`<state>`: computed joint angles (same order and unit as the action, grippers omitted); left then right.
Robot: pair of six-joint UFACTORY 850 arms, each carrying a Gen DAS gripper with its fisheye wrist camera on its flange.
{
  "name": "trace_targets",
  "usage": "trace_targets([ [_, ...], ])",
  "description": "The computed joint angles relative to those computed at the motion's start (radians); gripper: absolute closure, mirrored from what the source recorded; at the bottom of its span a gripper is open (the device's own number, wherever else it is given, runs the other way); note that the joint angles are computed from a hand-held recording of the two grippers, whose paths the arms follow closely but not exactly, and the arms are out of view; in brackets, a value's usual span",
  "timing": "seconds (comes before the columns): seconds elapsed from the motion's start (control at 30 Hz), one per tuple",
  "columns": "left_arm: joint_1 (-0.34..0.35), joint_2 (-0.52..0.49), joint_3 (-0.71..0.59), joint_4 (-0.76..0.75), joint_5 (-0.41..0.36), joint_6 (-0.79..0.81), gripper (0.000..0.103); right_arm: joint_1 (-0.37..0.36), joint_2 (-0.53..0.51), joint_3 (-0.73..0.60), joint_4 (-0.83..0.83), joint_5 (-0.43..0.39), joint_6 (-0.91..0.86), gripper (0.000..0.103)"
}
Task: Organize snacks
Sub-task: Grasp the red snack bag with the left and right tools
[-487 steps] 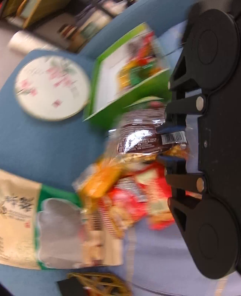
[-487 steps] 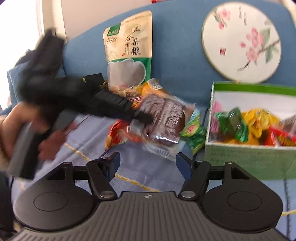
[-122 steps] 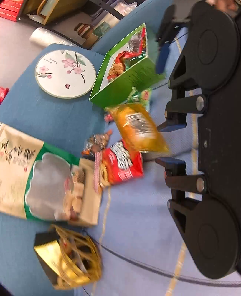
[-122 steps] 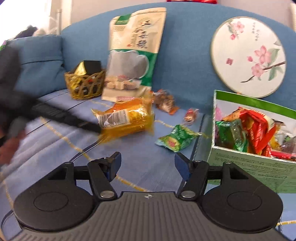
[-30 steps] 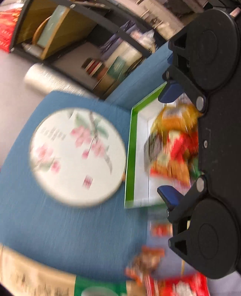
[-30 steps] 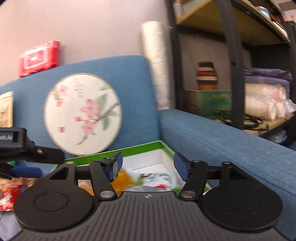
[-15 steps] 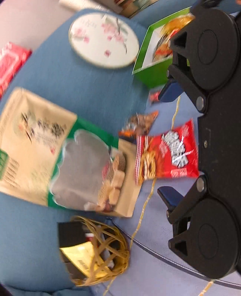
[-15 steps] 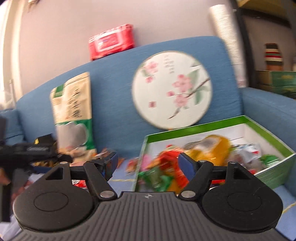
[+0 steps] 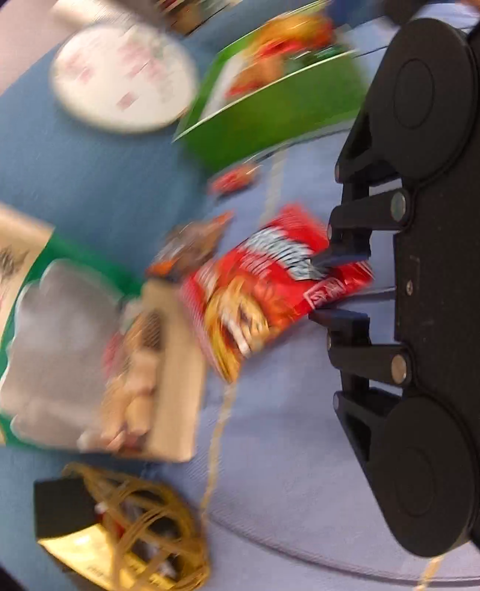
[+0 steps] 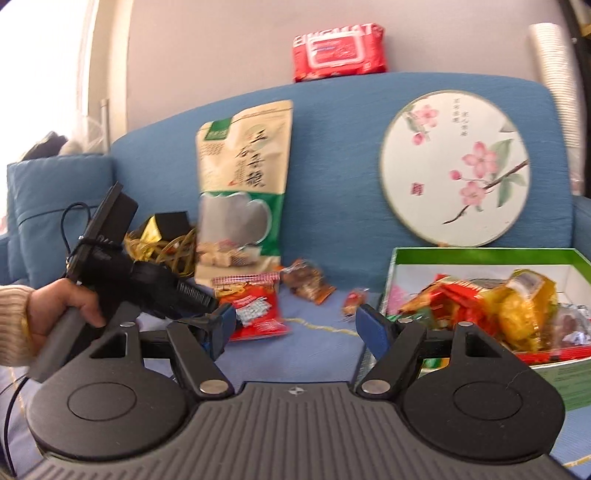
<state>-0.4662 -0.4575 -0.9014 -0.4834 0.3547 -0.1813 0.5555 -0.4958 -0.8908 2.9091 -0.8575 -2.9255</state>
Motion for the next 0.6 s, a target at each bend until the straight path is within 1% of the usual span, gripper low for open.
trace_targets([
  [0.03, -0.009, 0.016, 0.024, 0.046, 0.004, -0.022, 0.088, 0.002, -0.002, -0.003, -0.015, 0.009, 0.007, 0.000],
  [0.13, -0.016, 0.068, 0.093, 0.257, 0.009, -0.197, 0.088, 0.009, -0.009, -0.011, -0.059, 0.036, 0.036, 0.000],
  [0.17, -0.018, 0.087, 0.114, 0.297, 0.013, -0.239, 0.084, 0.010, -0.012, -0.013, -0.076, 0.045, 0.051, 0.000],
  [0.2, -0.020, 0.101, 0.131, 0.294, 0.026, -0.238, 0.078, 0.012, -0.014, -0.018, -0.096, 0.059, 0.070, 0.000],
  [0.23, -0.027, 0.122, 0.151, 0.250, 0.042, -0.197, 0.048, 0.015, -0.018, -0.024, -0.112, 0.075, 0.088, 0.000],
  [0.27, -0.032, 0.143, 0.166, 0.204, 0.054, -0.152, 0.014, 0.016, -0.022, -0.033, -0.132, 0.097, 0.111, 0.000],
  [0.3, -0.033, 0.161, 0.178, 0.180, 0.066, -0.128, 0.005, 0.017, -0.028, -0.043, -0.149, 0.119, 0.135, 0.000],
  [0.33, -0.038, 0.172, 0.181, 0.153, 0.073, -0.103, 0.000, 0.017, -0.035, -0.052, -0.165, 0.140, 0.169, 0.000],
  [0.4, -0.038, 0.187, 0.180, 0.108, 0.093, -0.047, 0.000, 0.010, -0.053, -0.075, -0.236, 0.179, 0.301, 0.000],
  [0.47, -0.031, 0.170, 0.154, 0.021, 0.128, 0.040, 0.000, -0.001, -0.073, -0.097, -0.323, 0.186, 0.464, 0.000],
  [0.5, -0.023, 0.155, 0.140, 0.010, 0.140, 0.046, 0.000, -0.008, -0.083, -0.105, -0.371, 0.178, 0.542, 0.000],
  [0.53, -0.009, 0.136, 0.122, 0.022, 0.138, 0.037, 0.000, -0.011, -0.089, -0.107, -0.396, 0.166, 0.592, 0.000],
  [0.6, 0.019, 0.103, 0.089, 0.054, 0.101, -0.008, 0.000, -0.017, -0.098, -0.109, -0.425, 0.149, 0.656, 0.000],
])
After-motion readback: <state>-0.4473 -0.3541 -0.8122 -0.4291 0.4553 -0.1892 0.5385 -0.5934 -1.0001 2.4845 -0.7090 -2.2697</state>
